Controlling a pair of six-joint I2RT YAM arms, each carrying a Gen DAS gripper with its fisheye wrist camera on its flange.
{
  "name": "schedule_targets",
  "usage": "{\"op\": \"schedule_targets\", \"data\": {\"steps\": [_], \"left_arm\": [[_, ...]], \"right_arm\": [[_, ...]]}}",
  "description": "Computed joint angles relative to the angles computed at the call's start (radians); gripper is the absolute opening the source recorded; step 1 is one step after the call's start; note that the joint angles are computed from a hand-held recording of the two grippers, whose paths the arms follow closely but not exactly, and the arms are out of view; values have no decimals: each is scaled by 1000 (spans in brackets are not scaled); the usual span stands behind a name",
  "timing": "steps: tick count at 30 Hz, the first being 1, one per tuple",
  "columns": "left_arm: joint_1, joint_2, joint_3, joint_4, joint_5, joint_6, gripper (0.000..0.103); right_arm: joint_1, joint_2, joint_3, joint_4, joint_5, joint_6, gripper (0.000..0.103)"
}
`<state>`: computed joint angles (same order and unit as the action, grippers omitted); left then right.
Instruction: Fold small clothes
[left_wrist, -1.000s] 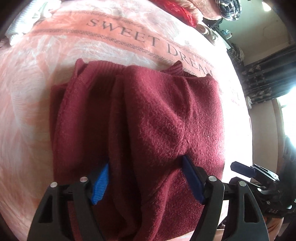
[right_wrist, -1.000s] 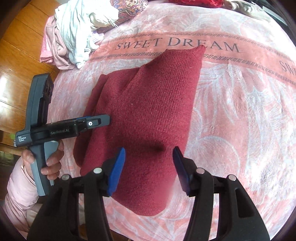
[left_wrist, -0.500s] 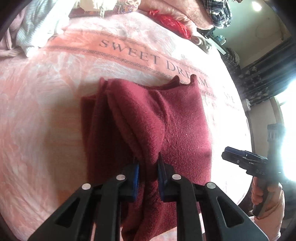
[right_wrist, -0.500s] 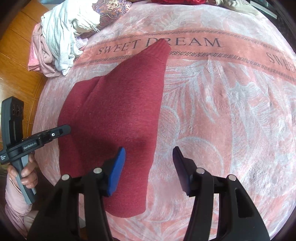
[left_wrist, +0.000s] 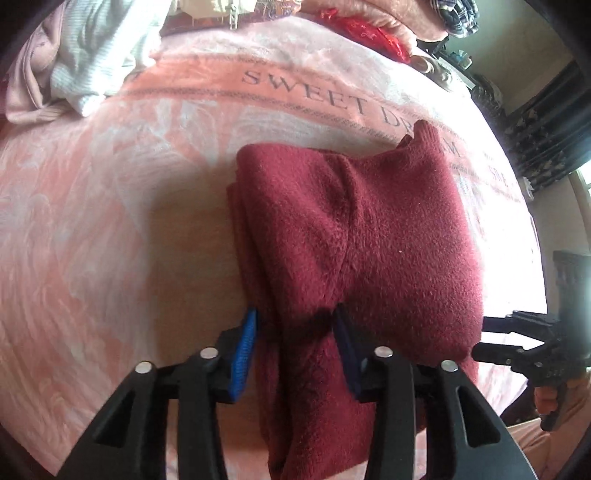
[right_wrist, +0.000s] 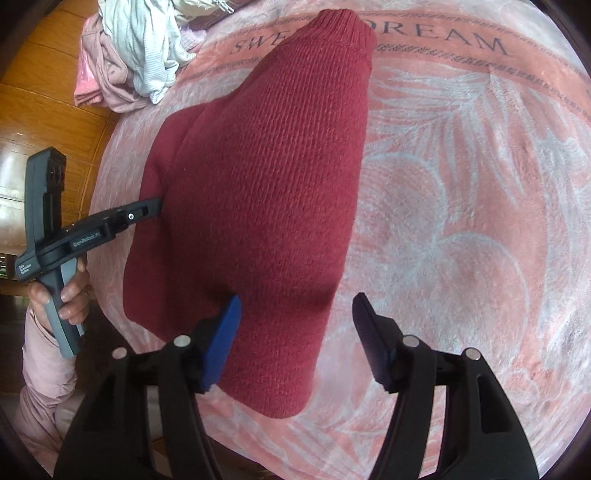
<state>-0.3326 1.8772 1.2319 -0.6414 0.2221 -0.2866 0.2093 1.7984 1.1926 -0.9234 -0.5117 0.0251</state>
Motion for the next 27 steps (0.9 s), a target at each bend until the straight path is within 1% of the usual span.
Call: {"op": "schedule_targets", "data": {"steps": [1, 2, 3, 4, 7, 8, 9, 10, 11, 12, 13, 14, 16, 18, 19, 20, 21, 23, 25, 27], "left_arm": [[3, -33, -25, -4, 20, 7, 54], [1, -57, -46, -9, 29, 14, 65], [-3, -79, -74, -10, 23, 15, 67], [-13, -93, -104, -6, 16, 14, 67], [-56, -80, -132, -23, 1, 5, 67], [-66, -65, -139, -19, 2, 4, 65], [-76, -41, -135, -22, -4, -1, 61], [-82, -18, -136, -17, 1, -7, 48], [-83, -2, -136, -9, 9, -20, 43], [-81, 4, -133, -6, 13, -29, 42], [-79, 3, -130, -8, 15, -28, 40], [-77, -1, -128, -7, 18, -23, 40], [-78, 7, -138, 9, 16, -23, 42], [-91, 46, -148, 42, 4, -26, 48], [-97, 55, -161, 70, 0, -33, 52], [-100, 56, -168, 87, -7, -37, 55], [-98, 55, -164, 86, -5, -36, 55], [-78, 46, -134, 49, 18, -31, 58], [-45, 11, -112, 25, 47, -17, 59], [-13, -37, -104, 31, 62, -16, 68]], "right_arm": [[-1, 5, -5, -10, -23, -7, 68], [0, 6, -13, -16, -36, -15, 68], [2, 6, -25, -18, -50, -28, 68], [6, 7, -38, -18, -60, -39, 70], [32, 26, -93, 7, -54, -41, 71], [35, 27, -119, 30, -59, -27, 69], [31, 30, -139, 55, -89, -14, 52], [26, 29, -151, 68, -102, 3, 43], [32, 19, -152, 69, -91, 14, 40], [42, 5, -141, 46, -80, 2, 34], [56, -23, -129, 21, -64, -11, 30], [73, -53, -119, -2, -35, -21, 30], [141, -111, -134, 4, 75, -24, 30], [224, -103, -174, 56, 190, -9, 30], [244, -86, -188, 82, 209, 10, 31], [244, -77, -192, 96, 200, 23, 31], [235, -72, -183, 88, 185, 22, 32], [206, -71, -159, 59, 143, -4, 36], [188, -85, -128, 22, 127, -27, 49], [162, -114, -99, 1, 107, -40, 55]]}}
